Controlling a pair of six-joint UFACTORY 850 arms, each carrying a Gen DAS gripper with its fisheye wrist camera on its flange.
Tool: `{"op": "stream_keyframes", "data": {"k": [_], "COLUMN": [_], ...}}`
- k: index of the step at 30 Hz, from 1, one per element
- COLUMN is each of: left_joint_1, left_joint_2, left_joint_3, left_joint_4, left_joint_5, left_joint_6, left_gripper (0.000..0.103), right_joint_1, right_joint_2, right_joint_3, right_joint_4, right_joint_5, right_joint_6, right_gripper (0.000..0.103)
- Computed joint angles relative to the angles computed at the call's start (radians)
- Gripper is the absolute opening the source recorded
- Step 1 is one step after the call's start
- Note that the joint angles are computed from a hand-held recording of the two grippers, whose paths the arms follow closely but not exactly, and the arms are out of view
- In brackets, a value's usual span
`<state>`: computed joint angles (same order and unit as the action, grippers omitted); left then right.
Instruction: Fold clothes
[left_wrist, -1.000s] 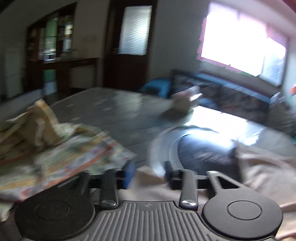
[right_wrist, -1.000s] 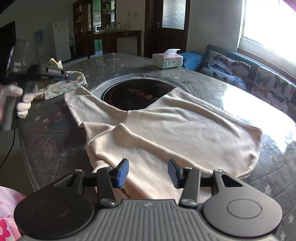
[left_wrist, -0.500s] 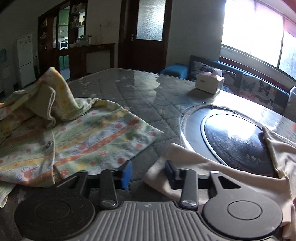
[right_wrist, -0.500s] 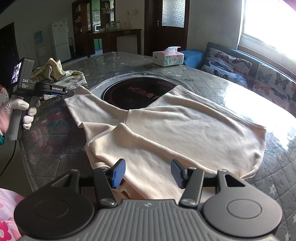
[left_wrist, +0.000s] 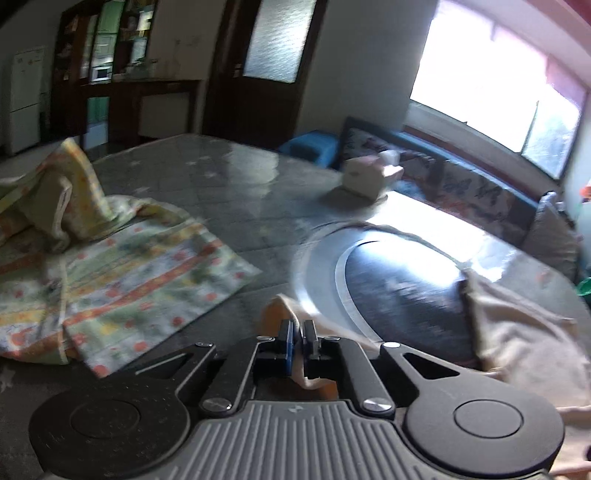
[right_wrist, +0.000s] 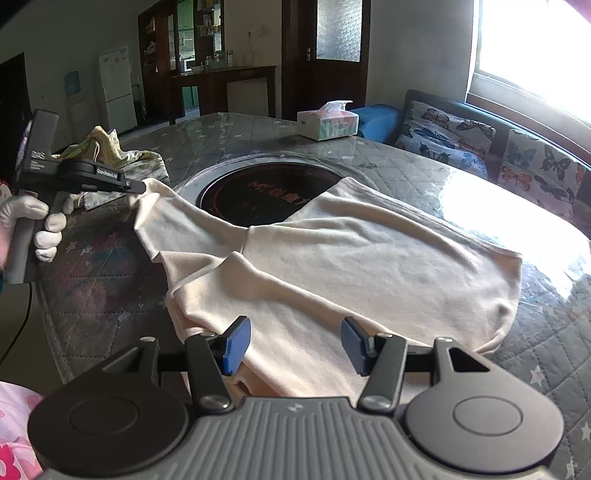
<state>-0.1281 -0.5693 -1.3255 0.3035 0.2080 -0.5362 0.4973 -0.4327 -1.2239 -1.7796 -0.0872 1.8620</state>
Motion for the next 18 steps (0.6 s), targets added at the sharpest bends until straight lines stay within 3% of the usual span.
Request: {"op": "stream_keyframes", "data": {"k": [9,18], "left_joint_1": [-0.057,-0.147], "left_joint_2": [0.059,0.01], "left_joint_3": [-0.004,-0.088], "left_joint_4": [0.641,0.997], "left_joint_5": [0.171,0.41], "left_joint_6": [-0.579,-0.879], "left_gripper": [0.005,0.006], "right_joint_1": [-0.02,-0.041], "right_joint_2": [0.039,0.073], "right_joint_3": [0.06,0.105], "right_joint_4": [-0.334,-0.481], "right_joint_5": [-0.045,-0.074], "right_joint_6": [0.376,0.579], "right_gripper": [0.055,0.055]}}
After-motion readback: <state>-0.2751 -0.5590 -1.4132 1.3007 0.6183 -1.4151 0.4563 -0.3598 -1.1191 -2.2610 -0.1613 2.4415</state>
